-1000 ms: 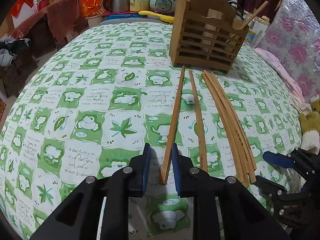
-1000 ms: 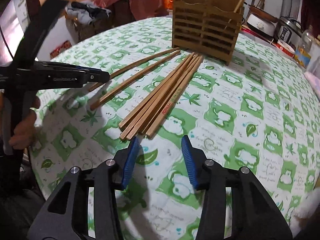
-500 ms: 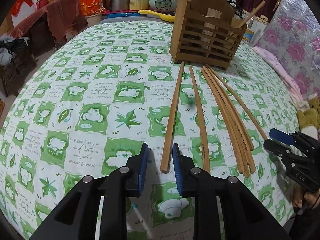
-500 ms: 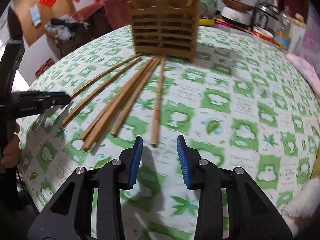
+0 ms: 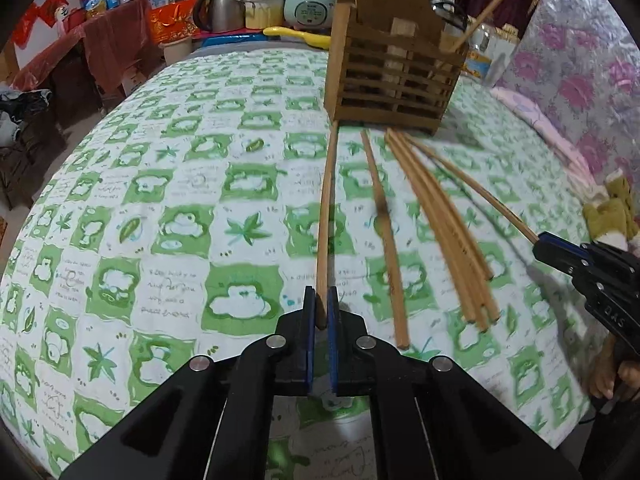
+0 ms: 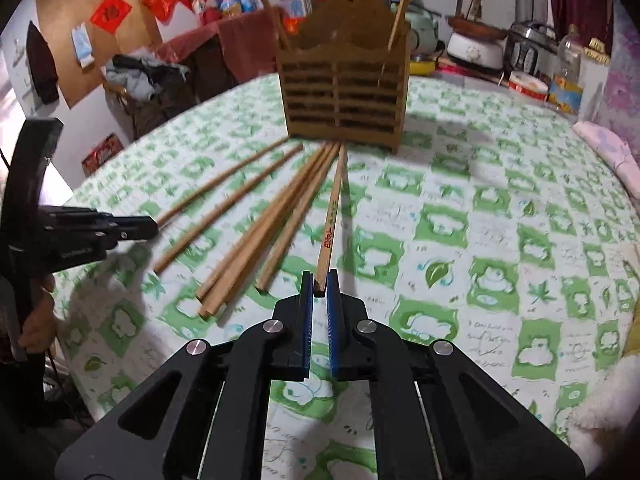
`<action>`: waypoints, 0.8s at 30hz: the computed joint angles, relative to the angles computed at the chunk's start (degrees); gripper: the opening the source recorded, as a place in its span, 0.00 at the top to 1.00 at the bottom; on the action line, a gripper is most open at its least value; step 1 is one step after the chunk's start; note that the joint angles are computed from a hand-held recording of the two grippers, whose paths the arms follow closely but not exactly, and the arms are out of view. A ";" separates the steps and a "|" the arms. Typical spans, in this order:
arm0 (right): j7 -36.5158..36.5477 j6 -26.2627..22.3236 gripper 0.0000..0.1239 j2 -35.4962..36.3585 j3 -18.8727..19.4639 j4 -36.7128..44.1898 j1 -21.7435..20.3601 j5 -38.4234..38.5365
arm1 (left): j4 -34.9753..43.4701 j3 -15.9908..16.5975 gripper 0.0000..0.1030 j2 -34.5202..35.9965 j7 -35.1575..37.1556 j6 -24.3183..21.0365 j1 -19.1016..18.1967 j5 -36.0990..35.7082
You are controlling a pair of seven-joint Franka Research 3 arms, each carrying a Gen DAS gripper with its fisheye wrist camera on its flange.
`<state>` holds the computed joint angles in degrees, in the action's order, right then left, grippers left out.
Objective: Organize utensils
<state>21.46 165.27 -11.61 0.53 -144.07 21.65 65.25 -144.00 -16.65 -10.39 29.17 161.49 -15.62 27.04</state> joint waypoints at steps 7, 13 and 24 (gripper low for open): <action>-5.57 0.63 0.94 -7.57 -2.00 0.71 1.69 5.27 | 3.06 -0.52 0.94 -5.25 0.12 -2.29 1.01 2.45; -5.23 -0.46 0.94 -8.77 -2.89 3.78 1.58 4.67 | 9.72 -0.85 0.94 -4.03 2.21 -5.36 1.86 3.27; 8.48 -5.73 0.72 -2.48 -0.74 -1.20 -2.91 -13.61 | 15.77 -1.04 0.94 -0.74 3.11 -7.11 1.28 5.82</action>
<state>29.95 159.54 -14.09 -0.21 -145.27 18.73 51.64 -128.23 -17.69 -11.13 32.28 154.38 -14.35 32.86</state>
